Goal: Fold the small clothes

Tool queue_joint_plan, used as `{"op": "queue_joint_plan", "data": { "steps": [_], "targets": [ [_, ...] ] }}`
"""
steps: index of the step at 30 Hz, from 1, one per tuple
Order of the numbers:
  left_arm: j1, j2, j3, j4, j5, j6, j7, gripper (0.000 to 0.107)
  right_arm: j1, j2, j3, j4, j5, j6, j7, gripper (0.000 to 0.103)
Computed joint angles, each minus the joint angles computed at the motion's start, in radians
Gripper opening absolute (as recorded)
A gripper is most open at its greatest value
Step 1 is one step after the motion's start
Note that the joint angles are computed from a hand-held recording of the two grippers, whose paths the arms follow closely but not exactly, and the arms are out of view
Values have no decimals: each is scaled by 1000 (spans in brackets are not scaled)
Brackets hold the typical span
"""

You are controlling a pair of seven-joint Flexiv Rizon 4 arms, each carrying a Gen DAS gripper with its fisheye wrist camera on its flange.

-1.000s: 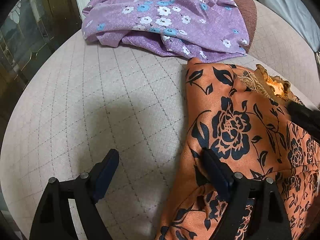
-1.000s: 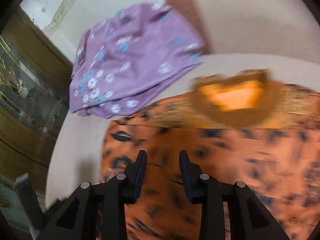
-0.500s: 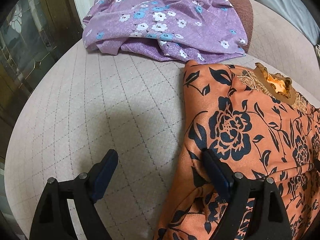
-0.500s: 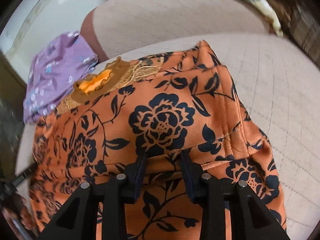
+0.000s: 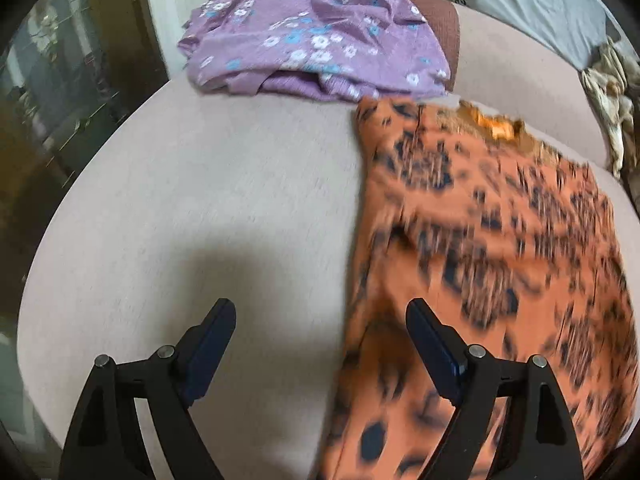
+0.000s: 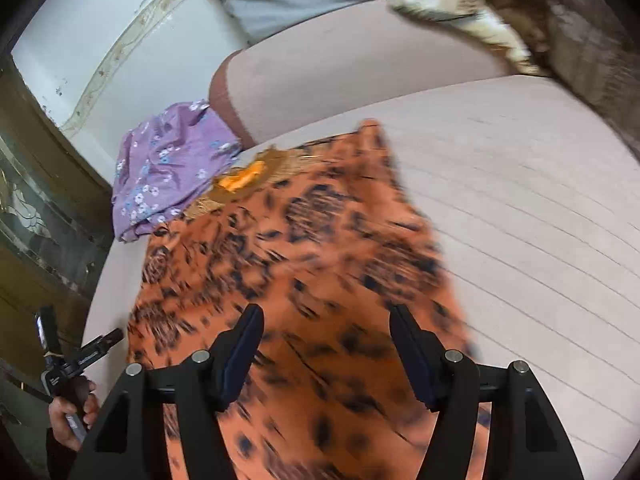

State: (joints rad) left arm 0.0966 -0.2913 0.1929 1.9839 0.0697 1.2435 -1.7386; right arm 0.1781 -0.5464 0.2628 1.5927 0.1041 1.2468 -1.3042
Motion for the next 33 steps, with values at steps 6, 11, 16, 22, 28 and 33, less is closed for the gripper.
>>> {"op": "queue_joint_plan", "data": {
  "steps": [6, 11, 16, 22, 28, 33],
  "targets": [
    [-37, 125, 33, 146, 125, -23, -76, 87, -78, 135, 5, 223, 87, 76, 33, 69],
    [3, 198, 1, 243, 109, -7, -74, 87, -142, 180, 34, 279, 172, 32, -16, 69],
    [22, 244, -13, 286, 137, -22, -125, 87, -170, 184, 40, 265, 257, -32, -73, 69],
    [52, 293, -33, 376, -32, -9, -16, 73, -152, 175, 8, 245, 282, -113, -90, 69],
    [52, 330, -46, 426, -159, -2, 93, 51, -150, 157, -2, 218, 315, -208, -145, 69],
    [32, 334, -62, 444, -253, -12, 203, 69, -144, 174, 13, 234, 331, -226, -256, 68]
  ]
}}
